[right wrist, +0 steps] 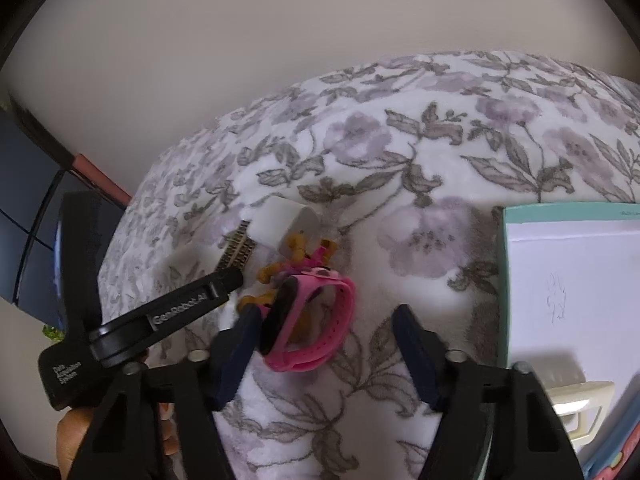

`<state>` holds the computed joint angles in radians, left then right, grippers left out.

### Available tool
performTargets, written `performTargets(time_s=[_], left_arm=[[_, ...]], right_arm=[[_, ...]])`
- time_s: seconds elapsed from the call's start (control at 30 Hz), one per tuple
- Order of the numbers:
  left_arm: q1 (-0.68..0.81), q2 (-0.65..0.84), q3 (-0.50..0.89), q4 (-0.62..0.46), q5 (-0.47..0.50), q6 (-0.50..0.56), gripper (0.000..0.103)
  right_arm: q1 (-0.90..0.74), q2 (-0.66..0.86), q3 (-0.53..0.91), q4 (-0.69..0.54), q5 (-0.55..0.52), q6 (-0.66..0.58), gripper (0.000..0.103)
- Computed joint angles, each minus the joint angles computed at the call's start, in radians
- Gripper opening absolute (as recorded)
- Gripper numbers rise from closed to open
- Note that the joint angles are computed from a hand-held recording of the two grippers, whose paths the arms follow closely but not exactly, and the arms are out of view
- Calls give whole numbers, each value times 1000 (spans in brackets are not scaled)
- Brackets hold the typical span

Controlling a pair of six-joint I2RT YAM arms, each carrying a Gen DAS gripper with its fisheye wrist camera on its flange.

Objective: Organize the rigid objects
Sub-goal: 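Reach left tool to gold patterned bracelet while right tool reaches pink watch, then close left tool on gold bracelet while right tool grasps pink watch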

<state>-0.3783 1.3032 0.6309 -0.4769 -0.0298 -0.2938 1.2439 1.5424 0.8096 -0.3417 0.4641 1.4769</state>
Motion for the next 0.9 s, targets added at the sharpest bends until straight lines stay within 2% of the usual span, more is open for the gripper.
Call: performTargets(time_s=[0.17,0.4,0.73,0.9], left_arm=[[-31,0,5,-3,-12,8,50],[-43,0,7,-10,-23,11,40],[-37,-5,-2,2,-22,15,39],[-34,-11,-18,29,-21,22,40]], right_arm=[[-3,-8,-36,62,-11,12,57],[4,-11,-41,105,-7,1,37],[2,4,-56,185,-18,-10,22],[3,13,-62,217,-15,-11,21]])
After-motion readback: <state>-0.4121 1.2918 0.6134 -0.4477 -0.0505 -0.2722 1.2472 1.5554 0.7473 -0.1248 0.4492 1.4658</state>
